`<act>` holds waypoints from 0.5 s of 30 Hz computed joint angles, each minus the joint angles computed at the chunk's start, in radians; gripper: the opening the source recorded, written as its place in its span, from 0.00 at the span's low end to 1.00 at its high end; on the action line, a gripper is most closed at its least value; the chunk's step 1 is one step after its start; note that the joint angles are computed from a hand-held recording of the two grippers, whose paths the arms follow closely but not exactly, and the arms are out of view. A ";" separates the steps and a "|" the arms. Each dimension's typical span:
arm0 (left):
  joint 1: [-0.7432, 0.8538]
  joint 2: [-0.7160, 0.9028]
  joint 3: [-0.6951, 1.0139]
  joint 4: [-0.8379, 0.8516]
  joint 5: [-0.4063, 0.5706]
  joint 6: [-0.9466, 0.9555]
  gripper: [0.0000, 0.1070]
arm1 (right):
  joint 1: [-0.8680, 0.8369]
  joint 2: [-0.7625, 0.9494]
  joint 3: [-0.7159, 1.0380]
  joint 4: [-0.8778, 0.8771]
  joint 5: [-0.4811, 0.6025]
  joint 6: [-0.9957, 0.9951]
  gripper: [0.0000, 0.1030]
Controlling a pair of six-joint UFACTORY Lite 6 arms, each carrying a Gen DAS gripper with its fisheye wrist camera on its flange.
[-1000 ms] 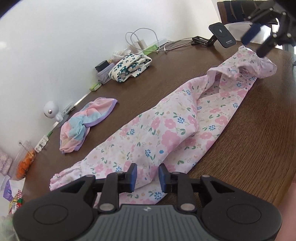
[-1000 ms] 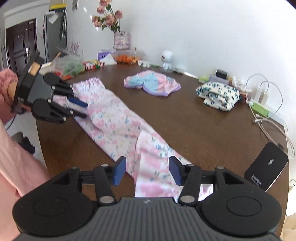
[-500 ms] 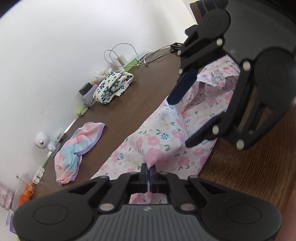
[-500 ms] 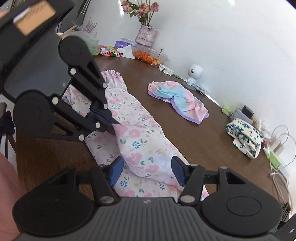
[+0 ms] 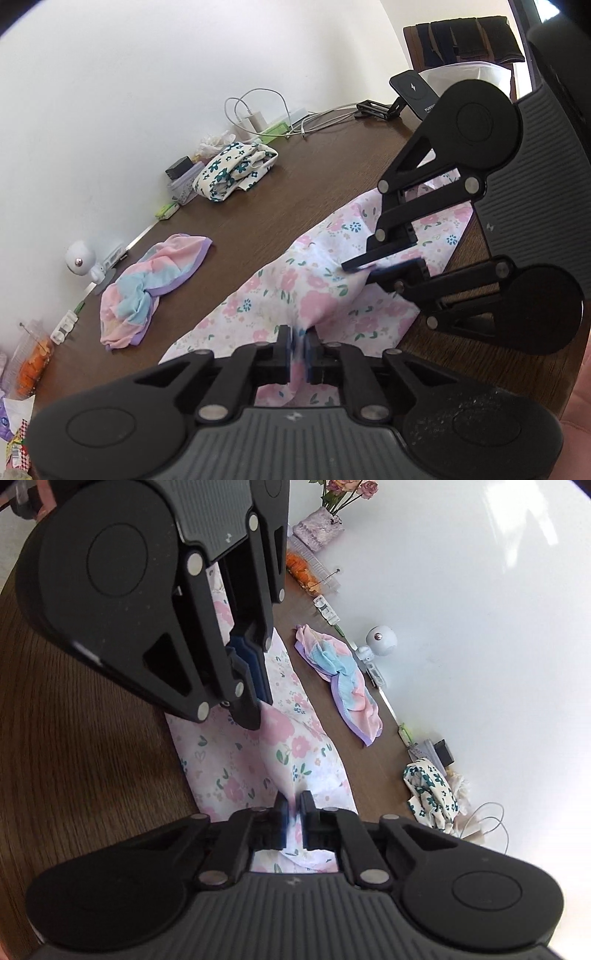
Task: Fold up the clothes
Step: 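Lift the dress with both grippers and fold it lengthwise in half, then release the folded dress from both grippers onto the table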
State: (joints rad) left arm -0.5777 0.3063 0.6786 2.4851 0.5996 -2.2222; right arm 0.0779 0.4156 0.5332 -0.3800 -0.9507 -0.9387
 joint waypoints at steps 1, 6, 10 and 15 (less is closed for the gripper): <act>-0.007 -0.009 -0.027 -0.008 0.027 0.008 0.24 | -0.002 -0.010 -0.007 0.003 0.001 -0.008 0.03; -0.043 -0.039 -0.134 -0.101 0.156 0.094 0.32 | -0.016 -0.089 -0.030 -0.029 0.043 -0.018 0.02; -0.077 -0.018 -0.177 -0.166 0.277 0.165 0.37 | -0.036 -0.153 -0.025 -0.105 0.114 0.031 0.02; -0.081 0.020 -0.191 -0.169 0.347 0.251 0.38 | -0.054 -0.203 -0.014 -0.171 0.161 0.099 0.02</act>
State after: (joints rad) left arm -0.6585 0.3268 0.4877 2.3164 0.9466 -1.9712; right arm 0.0238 0.2123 0.5189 -0.5510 -0.7901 -0.8400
